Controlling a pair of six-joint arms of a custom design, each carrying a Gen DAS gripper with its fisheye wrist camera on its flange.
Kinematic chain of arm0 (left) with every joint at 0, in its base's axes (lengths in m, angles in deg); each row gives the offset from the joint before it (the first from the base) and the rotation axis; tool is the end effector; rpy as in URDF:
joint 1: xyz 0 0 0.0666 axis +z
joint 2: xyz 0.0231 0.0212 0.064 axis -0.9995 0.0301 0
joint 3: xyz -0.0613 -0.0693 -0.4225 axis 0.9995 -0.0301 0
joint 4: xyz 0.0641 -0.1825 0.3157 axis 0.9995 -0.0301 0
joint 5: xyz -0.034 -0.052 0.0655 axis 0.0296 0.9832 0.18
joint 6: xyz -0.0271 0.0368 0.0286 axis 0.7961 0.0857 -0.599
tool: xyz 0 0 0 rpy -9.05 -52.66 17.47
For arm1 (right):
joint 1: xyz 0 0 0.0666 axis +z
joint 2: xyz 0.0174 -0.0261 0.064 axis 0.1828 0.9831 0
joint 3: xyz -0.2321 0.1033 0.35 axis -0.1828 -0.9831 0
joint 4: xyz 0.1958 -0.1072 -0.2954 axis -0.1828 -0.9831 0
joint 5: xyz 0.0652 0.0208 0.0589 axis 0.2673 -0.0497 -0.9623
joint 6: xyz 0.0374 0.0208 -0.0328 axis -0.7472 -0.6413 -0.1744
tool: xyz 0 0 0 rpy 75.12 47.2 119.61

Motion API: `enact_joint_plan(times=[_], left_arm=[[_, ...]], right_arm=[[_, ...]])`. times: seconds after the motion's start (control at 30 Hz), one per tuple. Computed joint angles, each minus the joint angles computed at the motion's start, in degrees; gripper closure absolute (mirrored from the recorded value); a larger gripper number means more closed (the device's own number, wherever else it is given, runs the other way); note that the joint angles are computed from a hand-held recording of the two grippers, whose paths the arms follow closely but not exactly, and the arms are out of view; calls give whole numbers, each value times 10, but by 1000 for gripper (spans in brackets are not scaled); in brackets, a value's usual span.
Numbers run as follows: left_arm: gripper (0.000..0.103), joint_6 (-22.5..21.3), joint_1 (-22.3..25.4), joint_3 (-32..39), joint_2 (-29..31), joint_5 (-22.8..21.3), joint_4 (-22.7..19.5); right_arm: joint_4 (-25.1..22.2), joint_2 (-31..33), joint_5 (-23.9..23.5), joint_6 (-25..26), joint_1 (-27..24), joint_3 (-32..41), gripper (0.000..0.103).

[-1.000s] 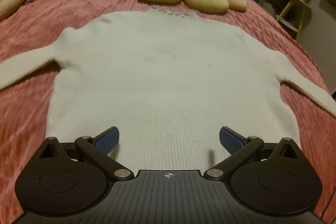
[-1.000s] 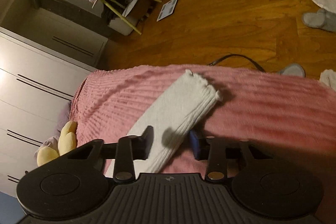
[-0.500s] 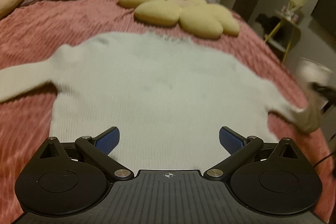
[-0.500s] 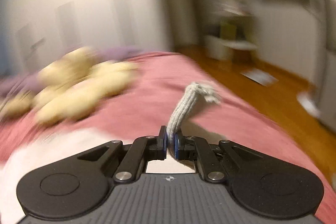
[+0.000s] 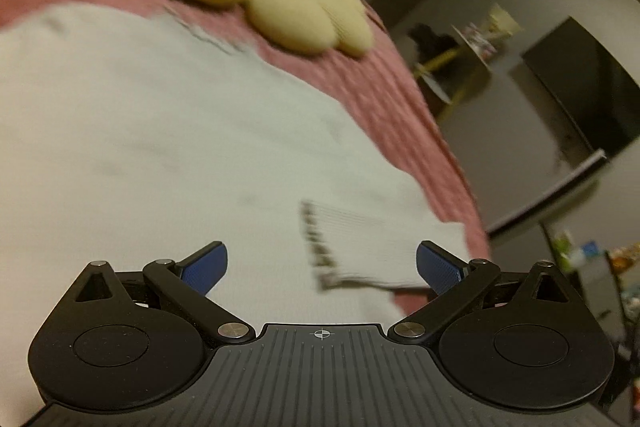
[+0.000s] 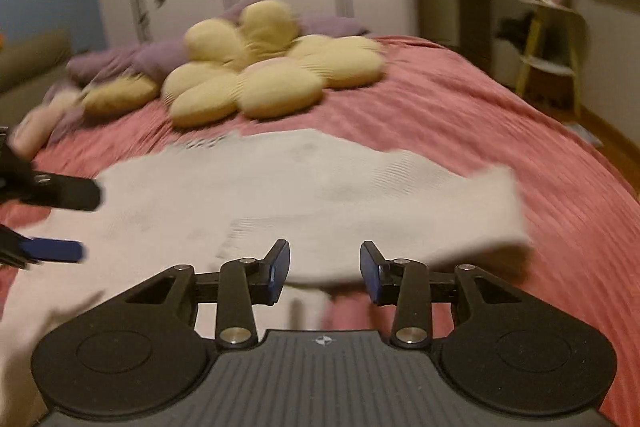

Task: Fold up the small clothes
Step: 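Fold the held sleeve across the sweater body with the right tool, release, then grasp the cuff of the other sleeve with the left tool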

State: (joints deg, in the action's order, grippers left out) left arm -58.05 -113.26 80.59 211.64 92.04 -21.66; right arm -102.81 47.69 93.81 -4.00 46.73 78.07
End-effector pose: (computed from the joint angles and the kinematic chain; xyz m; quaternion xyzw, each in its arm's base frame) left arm 0.6451 -0.3261 0.3014 0.2083 0.8728 -0.4002 0.1861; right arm 0.4195 0.2758 0.3179 0.2734 0.8527 -0.0475 0.4426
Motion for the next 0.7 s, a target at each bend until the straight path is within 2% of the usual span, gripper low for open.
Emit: enact_joint_plan(times=[0.1,0.17,0.2,0.3,0.37,0.4,0.43,0.47,0.53,0.63,0.7], left_arm=[[19,5,-21,76,51,-1,-71],[25,3,-32,128,83,-12,-128],[32,3,-35,151,96,-13,-150],[42,27,-43,180,118,-2,-153],[60,40,-46,203,132,7,-166],[80,40,-47,223,143,1,-185],[90,40,-49,238,150,-10,-199],[90,37,-51,252,156,-18,-212],[92,23,-50,245,147,-26,-197],[92,1,-39,194,106,-30,-132],[92,-22,-26,164,79,-47,-91]], right_arm=[[-12,-32,9,-65,8,-42,64],[-10,-45,5,-92,8,-64,65],[-9,-50,5,-105,8,-74,64],[-7,-54,8,-124,7,-86,65],[-4,-58,7,-137,7,-94,64],[-1,-60,7,-145,9,-99,64],[3,-59,4,-147,7,-101,64],[6,-59,1,-149,6,-101,65],[9,-62,1,-149,6,-103,65],[14,-65,3,-133,3,-100,65],[21,-69,-3,-123,-1,-98,65]])
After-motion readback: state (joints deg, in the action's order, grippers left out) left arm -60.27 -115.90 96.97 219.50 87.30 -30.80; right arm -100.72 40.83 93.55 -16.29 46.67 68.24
